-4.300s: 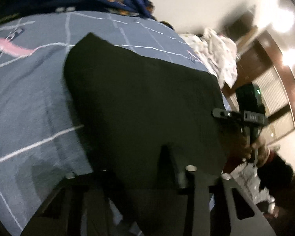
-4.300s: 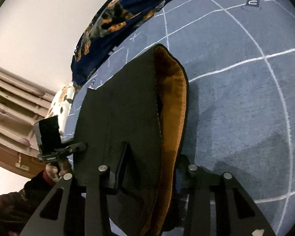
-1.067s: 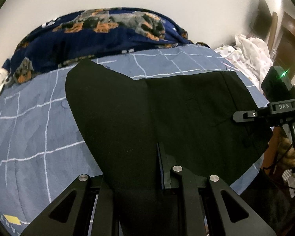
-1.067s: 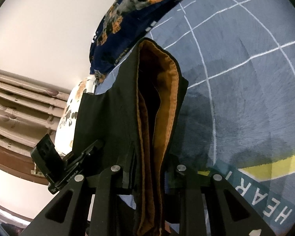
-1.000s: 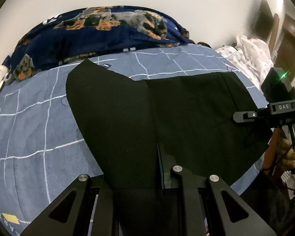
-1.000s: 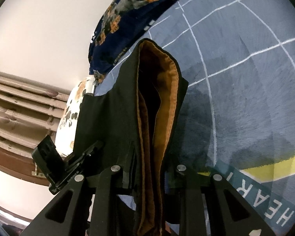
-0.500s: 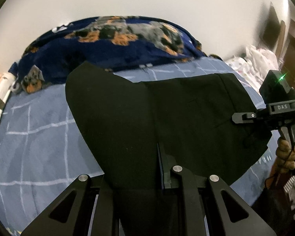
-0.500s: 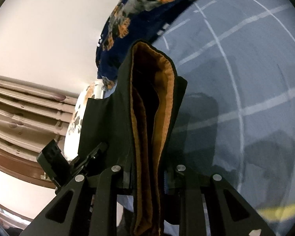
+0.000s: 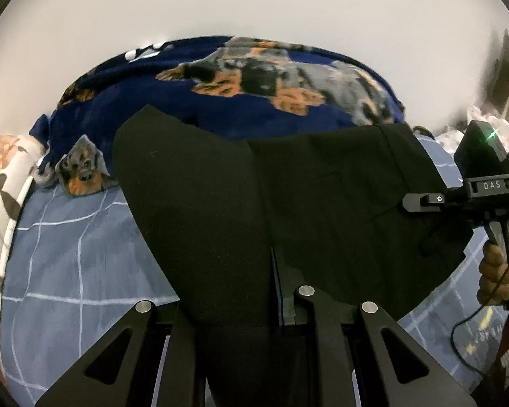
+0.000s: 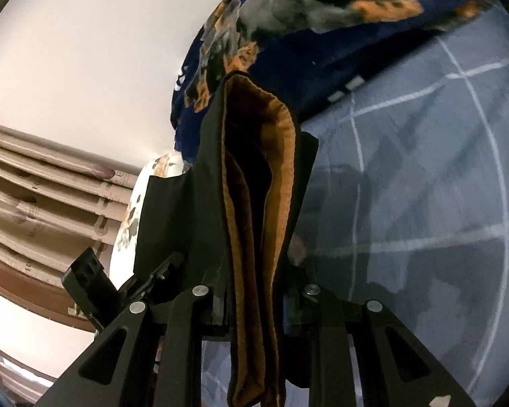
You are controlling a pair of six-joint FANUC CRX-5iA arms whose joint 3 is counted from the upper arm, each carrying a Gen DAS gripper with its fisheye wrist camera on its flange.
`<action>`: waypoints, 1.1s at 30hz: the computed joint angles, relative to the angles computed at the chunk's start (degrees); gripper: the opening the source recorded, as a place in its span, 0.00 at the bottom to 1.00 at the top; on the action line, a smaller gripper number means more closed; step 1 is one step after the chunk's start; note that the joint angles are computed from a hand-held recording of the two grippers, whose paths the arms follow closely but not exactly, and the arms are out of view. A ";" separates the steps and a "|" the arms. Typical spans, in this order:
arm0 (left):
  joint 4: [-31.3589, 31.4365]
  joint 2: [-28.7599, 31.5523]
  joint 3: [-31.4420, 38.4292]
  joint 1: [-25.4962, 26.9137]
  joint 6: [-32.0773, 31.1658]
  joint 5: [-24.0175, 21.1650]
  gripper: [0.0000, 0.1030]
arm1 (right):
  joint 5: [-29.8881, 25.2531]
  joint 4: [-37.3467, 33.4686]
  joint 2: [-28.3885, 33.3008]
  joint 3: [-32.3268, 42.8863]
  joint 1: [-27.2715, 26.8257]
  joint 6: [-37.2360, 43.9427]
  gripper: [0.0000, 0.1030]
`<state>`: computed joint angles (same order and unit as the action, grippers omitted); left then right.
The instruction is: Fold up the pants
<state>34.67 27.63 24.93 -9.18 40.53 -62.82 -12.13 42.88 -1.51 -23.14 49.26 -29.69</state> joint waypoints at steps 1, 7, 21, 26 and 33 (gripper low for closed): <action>-0.13 0.91 0.81 -0.08 0.38 0.13 0.15 | 0.34 -1.18 0.43 0.33 -0.35 1.16 0.20; -2.13 6.11 5.18 -0.16 4.25 -1.10 0.17 | 0.94 -10.40 3.50 2.59 -2.11 9.76 0.20; -4.89 3.02 -3.61 -0.22 8.25 12.47 0.74 | -9.64 -2.05 6.32 3.92 -0.18 8.53 0.29; -5.65 1.78 -5.73 -0.61 8.58 15.54 0.78 | -18.02 1.50 8.52 7.06 2.01 9.00 0.33; -6.96 1.69 -5.60 -0.64 10.44 16.14 0.83 | -23.63 3.69 10.06 9.17 3.24 8.68 0.38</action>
<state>27.70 29.32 19.33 -9.81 50.97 -46.68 -35.76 46.57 8.55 -13.97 52.50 -21.01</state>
